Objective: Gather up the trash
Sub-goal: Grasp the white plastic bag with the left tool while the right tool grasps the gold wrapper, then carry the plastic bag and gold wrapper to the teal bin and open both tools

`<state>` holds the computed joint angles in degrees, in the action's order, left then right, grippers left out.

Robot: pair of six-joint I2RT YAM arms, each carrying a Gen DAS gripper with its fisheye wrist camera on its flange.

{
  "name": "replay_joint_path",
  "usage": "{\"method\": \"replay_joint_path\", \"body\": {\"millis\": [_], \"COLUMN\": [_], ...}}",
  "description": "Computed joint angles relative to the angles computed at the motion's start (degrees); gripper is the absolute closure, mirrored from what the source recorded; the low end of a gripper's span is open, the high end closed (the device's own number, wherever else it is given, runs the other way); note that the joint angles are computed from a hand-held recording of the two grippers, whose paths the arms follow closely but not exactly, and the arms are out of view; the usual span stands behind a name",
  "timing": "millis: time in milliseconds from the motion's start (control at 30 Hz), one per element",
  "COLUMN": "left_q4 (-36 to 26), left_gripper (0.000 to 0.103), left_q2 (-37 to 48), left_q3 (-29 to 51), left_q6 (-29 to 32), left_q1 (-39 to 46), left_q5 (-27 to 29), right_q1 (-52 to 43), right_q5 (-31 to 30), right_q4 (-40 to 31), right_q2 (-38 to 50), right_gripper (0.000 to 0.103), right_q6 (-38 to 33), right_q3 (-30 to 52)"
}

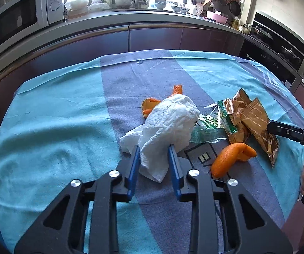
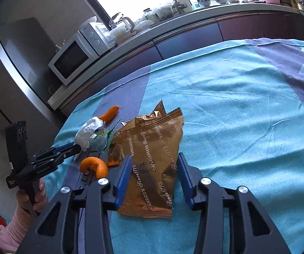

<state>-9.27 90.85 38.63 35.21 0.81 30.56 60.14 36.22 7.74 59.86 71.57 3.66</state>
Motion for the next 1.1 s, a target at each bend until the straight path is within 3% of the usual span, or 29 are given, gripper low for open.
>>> {"method": "replay_joint_path", "body": {"millis": [67, 167, 267, 600, 900, 1100], "left_q4": [-0.4, -1.0, -1.1, -8.2, -17.9, -25.9], "left_gripper": [0.087, 0.096, 0.100, 0.100, 0.100, 0.100], "left_q2": [-0.2, -1.1, -2.3, -7.1, -8.8, -7.5], "left_q3": [-0.1, -0.6, -1.5, -1.5, 1.2, 4.7], "left_q6": [0.4, 1.2, 1.7, 6.9, 15.2, 22.6], "left_q1": [0.5, 1.5, 3.1, 12.3, 22.7, 30.4], "left_q5": [0.8, 2.2, 3.8, 11.6, 17.7, 21.0], "right_q1": [1.0, 3.0, 5.6, 10.1, 15.6, 15.4], "right_q5": [0.5, 2.0, 4.1, 6.9, 14.1, 14.8], "right_q4": [0.4, 0.0, -1.8, -4.3, -16.4, -14.3], "right_q2": [-0.7, -1.1, -1.9, -2.8, -6.8, -6.7], "right_gripper": [0.083, 0.096, 0.099, 0.101, 0.101, 0.102], "right_q6": [0.7, 1.7, 2.8, 2.3, 4.6, -0.9], "right_q3": [-0.6, -0.6, 0.0, 2.5, 7.5, 10.3]}}
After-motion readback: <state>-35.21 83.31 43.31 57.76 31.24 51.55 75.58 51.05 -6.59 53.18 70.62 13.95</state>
